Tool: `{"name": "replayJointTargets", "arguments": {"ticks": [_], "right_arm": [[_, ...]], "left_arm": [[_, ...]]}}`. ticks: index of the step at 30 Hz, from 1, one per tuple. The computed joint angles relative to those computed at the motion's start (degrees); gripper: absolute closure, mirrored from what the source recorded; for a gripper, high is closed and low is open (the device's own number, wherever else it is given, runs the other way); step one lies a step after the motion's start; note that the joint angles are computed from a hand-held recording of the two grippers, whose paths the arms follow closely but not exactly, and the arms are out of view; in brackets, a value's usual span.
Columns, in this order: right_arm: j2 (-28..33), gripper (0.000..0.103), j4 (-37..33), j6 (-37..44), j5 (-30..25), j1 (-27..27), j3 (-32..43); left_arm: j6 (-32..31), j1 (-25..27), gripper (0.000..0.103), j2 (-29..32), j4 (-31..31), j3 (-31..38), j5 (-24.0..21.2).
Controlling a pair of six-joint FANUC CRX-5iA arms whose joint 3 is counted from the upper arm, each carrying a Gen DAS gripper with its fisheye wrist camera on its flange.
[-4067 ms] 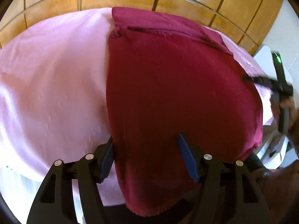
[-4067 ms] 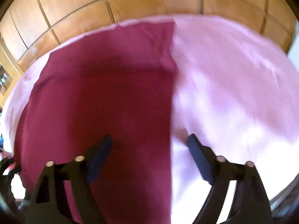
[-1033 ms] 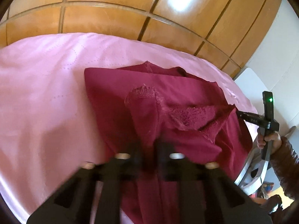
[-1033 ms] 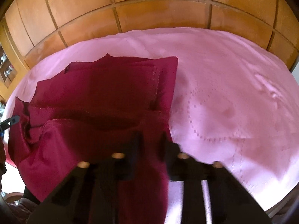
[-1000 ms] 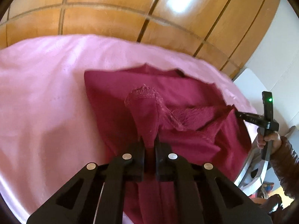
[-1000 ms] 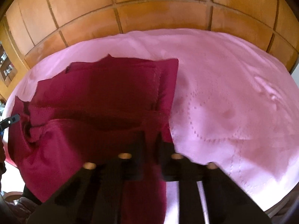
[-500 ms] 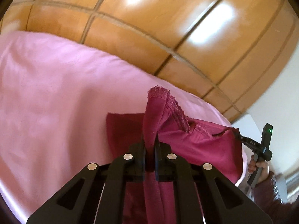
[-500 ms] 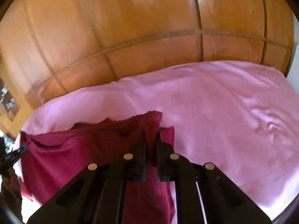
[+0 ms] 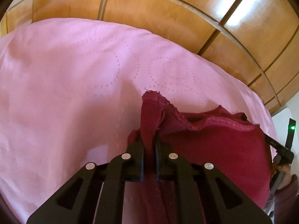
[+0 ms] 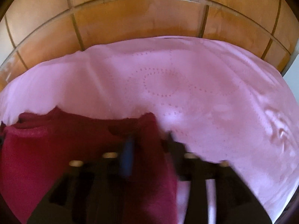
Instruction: Fold small clothes
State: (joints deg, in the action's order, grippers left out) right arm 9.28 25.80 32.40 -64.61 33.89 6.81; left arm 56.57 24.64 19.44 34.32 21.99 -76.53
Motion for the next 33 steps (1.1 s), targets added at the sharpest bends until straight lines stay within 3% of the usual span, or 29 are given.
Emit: {"name": "replayJointTargets", "arguments": {"ticks": [1, 2, 3, 7, 11, 13, 15, 16, 18, 19, 21, 23, 24, 28, 31, 32, 33], "right_arm": [[-1.73, 0.038, 0.3, -0.33, 0.6, 0.23, -1.51], [-4.28, 0.039, 0.55, -0.94, 2.04, 0.63, -3.97], [-6.52, 0.039, -0.05, -1.05, 3.03, 0.98, -5.78], [-17.52, 0.039, -5.6, -0.93, 5.74, 2.85, -14.01], [-24.71, 0.043, -11.94, -1.84, 6.4, 5.92, -19.62], [-26.27, 0.048, -12.79, -2.76, 6.73, 8.02, -21.6], [-26.7, 0.067, -12.93, -3.95, 7.55, 9.53, -22.81], [-26.54, 0.071, -11.3, -5.9, 7.73, 10.7, -23.62], [-25.33, 0.085, -9.68, -7.22, 7.13, 11.36, -23.19], [-25.0, 0.089, -9.39, -7.18, 6.57, 11.48, -22.72], [-24.85, 0.094, -7.56, -6.54, 4.95, 11.98, -21.5], [-26.41, 0.096, -5.18, -7.73, 4.69, 13.19, -22.31], [-26.98, 0.096, -4.25, -8.16, 4.34, 13.57, -22.61], [-24.38, 0.097, -8.62, -5.8, 2.3, 12.33, -22.78], [-24.31, 0.095, -7.52, -8.23, 3.94, 12.35, -23.6], [-23.82, 0.092, -7.06, -8.14, 3.21, 12.63, -23.01], [-23.33, 0.077, -6.35, -7.76, 1.89, 13.07, -22.4]], "left_arm": [[-0.51, 0.63, 0.082, -0.89, -0.34, -0.44, -0.27], [-1.15, 1.27, 0.065, -1.99, -0.42, -1.64, 0.2], [-2.32, 2.26, 0.058, -3.19, 0.54, -3.4, 0.55], [-9.34, 8.76, 0.057, -7.03, 9.53, -11.94, -5.29], [-16.41, 13.96, 0.043, -11.78, 13.5, -19.94, -11.88], [-18.84, 15.45, 0.042, -13.83, 13.68, -22.95, -14.28], [-20.27, 15.54, 0.042, -15.26, 13.17, -24.87, -15.09], [-20.7, 14.85, 0.043, -16.06, 12.41, -25.85, -13.95], [-21.21, 13.57, 0.067, -16.62, 11.19, -26.38, -12.63], [-20.99, 12.93, 0.071, -16.67, 10.1, -25.77, -12.21], [-21.9, 13.0, 0.083, -16.94, 9.16, -24.58, -12.12], [-24.24, 13.83, 0.088, -17.64, 8.65, -23.79, -11.91], [-24.92, 14.12, 0.097, -17.78, 8.14, -23.48, -12.01], [-27.67, 14.3, 0.097, -18.53, 4.4, -25.07, -10.05], [-26.03, 14.69, 0.096, -18.21, 5.0, -24.25, -11.06], [-25.63, 14.78, 0.094, -18.28, 5.1, -23.99, -11.17], [-25.31, 14.88, 0.093, -18.74, 4.95, -23.77, -10.86]]}}
